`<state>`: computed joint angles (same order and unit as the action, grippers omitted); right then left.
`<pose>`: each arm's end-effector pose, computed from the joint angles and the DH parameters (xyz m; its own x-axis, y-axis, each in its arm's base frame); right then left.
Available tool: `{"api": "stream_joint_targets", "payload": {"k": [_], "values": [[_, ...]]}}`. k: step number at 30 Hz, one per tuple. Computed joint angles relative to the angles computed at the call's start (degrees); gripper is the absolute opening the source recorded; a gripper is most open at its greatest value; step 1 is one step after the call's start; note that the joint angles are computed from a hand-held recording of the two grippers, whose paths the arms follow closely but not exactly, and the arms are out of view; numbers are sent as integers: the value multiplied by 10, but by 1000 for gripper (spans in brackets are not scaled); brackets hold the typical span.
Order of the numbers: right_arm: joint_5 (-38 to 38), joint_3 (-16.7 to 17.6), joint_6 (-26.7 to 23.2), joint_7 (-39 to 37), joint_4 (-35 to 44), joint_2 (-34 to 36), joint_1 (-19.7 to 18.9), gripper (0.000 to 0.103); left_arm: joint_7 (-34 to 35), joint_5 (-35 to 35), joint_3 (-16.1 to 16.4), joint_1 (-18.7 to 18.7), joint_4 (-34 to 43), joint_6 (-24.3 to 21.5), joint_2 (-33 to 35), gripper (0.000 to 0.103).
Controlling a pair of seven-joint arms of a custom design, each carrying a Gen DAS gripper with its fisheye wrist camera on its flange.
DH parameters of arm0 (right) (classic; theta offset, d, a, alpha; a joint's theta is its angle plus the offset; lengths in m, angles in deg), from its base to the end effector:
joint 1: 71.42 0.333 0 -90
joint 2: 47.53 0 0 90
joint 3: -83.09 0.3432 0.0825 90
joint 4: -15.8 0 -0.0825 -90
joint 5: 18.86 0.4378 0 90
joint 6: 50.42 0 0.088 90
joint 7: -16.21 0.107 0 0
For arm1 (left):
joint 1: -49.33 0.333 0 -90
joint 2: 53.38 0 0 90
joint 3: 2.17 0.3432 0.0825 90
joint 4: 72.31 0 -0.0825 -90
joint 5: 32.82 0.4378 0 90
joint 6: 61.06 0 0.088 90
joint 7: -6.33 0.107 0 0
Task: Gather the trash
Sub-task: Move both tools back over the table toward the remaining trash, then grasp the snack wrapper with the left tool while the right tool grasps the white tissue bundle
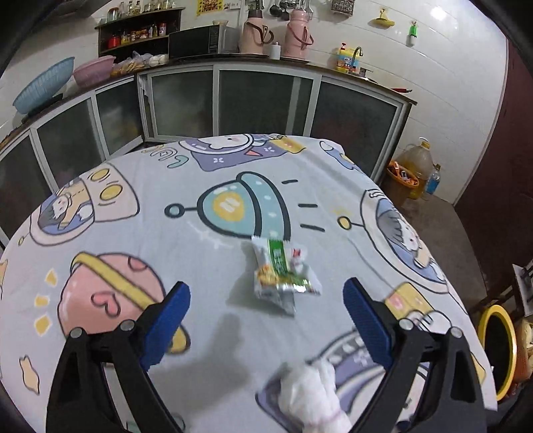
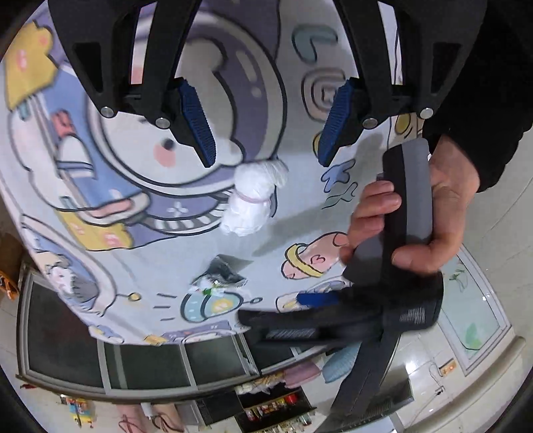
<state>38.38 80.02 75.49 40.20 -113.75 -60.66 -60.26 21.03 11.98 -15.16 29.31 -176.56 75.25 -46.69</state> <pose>0.5334 0.1044 0.4886 0.7276 -0.5684 -0.3841 -0.6467 -0.3816 -0.6604 0.5827 -0.3625 0.5304 0.2541 -0.9641 0.0775 -0.6918 -0.2372 -0.6820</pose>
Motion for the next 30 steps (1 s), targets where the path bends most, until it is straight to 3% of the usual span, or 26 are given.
{"api": "stream_joint_targets", "payload": {"k": [11,14,19,22,23,26,27,30], "values": [[-26,30,76,36,24,42,23,61,68,-17,18,-5,84,-23,79,90],[-47,37,91,57,29,51,27,61,87,-27,25,-13,115,-54,106,90],[-72,43,98,78,31,61,34,58,87,-58,32,-9,112,-38,117,88],[-85,45,95,89,31,64,35,46,89,-65,34,-10,112,-41,122,68],[-88,45,95,91,30,65,36,44,89,-72,34,-10,114,-46,124,56],[-95,46,95,95,30,64,38,38,86,-85,37,-8,116,-48,129,49],[-97,46,93,97,30,64,38,36,87,-83,37,-9,117,-51,129,39],[-103,42,74,108,38,68,35,33,86,-85,37,-9,113,-51,124,27]]}}
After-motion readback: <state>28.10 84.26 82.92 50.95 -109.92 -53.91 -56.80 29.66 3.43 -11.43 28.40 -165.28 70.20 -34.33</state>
